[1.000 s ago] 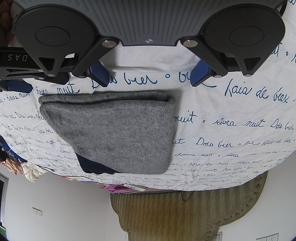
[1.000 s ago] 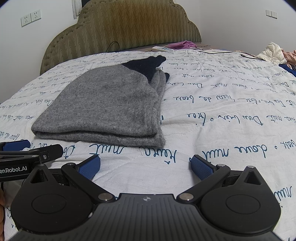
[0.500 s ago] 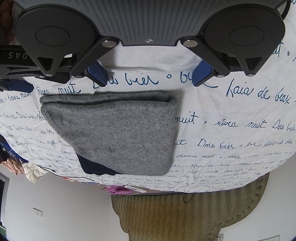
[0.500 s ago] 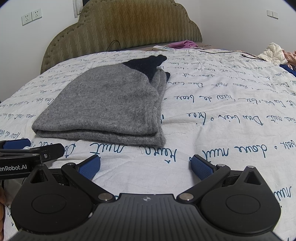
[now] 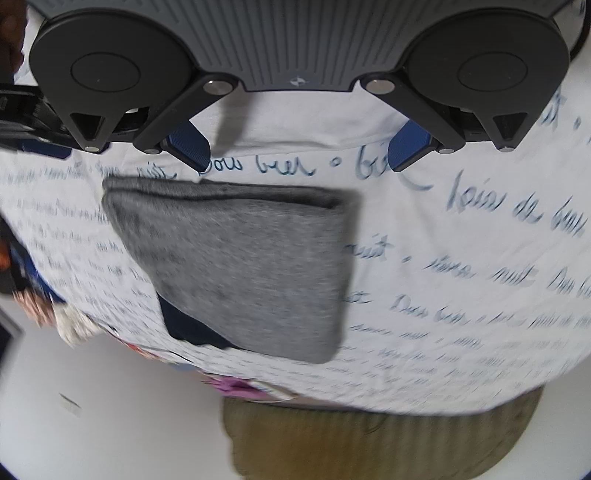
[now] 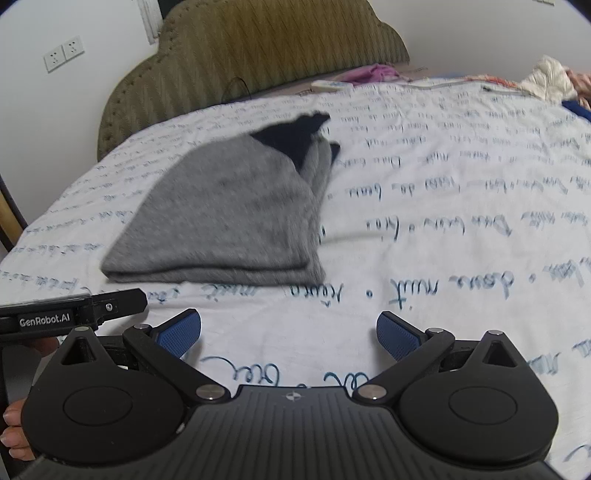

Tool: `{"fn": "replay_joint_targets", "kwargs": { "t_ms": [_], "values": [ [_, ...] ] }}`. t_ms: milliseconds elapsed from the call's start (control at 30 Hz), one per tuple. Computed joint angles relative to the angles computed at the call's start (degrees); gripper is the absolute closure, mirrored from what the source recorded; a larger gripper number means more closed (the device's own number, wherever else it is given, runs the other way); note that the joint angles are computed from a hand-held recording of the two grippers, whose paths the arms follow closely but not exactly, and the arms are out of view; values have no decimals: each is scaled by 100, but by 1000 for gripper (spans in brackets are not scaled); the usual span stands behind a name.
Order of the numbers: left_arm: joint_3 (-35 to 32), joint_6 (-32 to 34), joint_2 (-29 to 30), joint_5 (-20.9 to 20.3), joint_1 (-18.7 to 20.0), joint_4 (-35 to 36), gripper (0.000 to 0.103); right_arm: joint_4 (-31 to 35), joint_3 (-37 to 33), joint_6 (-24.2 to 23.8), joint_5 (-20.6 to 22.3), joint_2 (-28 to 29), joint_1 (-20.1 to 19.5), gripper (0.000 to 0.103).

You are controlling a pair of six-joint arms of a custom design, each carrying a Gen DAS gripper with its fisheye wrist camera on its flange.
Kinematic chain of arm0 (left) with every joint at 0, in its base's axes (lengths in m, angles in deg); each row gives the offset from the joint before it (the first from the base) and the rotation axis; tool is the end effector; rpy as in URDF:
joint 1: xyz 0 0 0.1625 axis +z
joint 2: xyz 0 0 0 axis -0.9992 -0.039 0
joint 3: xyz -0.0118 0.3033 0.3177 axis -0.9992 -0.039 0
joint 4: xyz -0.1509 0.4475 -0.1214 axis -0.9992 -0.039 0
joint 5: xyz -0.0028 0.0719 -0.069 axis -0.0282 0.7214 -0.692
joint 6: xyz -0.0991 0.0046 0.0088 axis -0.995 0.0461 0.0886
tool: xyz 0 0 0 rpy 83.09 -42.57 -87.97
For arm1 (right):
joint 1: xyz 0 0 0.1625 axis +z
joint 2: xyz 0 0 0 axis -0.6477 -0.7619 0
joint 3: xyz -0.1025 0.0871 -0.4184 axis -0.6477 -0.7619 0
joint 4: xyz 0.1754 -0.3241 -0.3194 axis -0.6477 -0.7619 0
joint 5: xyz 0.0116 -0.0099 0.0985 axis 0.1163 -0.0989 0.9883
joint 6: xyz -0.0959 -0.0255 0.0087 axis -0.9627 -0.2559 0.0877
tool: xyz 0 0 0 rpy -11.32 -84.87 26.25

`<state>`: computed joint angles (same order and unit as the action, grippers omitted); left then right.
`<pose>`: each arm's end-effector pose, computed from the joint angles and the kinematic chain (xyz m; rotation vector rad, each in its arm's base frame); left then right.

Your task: Fold small clothes

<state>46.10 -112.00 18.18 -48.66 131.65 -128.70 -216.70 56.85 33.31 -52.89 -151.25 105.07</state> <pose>-0.2822 -0.5597 -0.1180 0.2906 2.4488 -0.9960 -0.1191 -0.5724 0.2881 0.5186 -2.4264 0.9495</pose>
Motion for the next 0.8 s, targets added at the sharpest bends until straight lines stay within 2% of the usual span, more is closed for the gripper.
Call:
{"fn": "replay_joint_targets", "kwargs": {
  "t_ms": [67,133,300,433,633,800],
  "values": [
    [66,-261,-199,-2,-76,470,0,125,36,-76,55,-128,59,0],
    [74,-193,-277,104,-175,710,0,241,26,-204,6,-170,149,0],
    [82,-64,-386,49,-241,709,0,377,-108,-489,-297,-14,342,0],
    [154,118,-362,-149,-219,135,0,584,-251,-226,-384,103,352,0],
    [204,-324,-503,75,-362,691,0,683,-353,-9,-469,176,372,0],
    [217,-150,-441,520,-440,791,0,724,-322,-87,-470,165,403,0]
  ]
}}
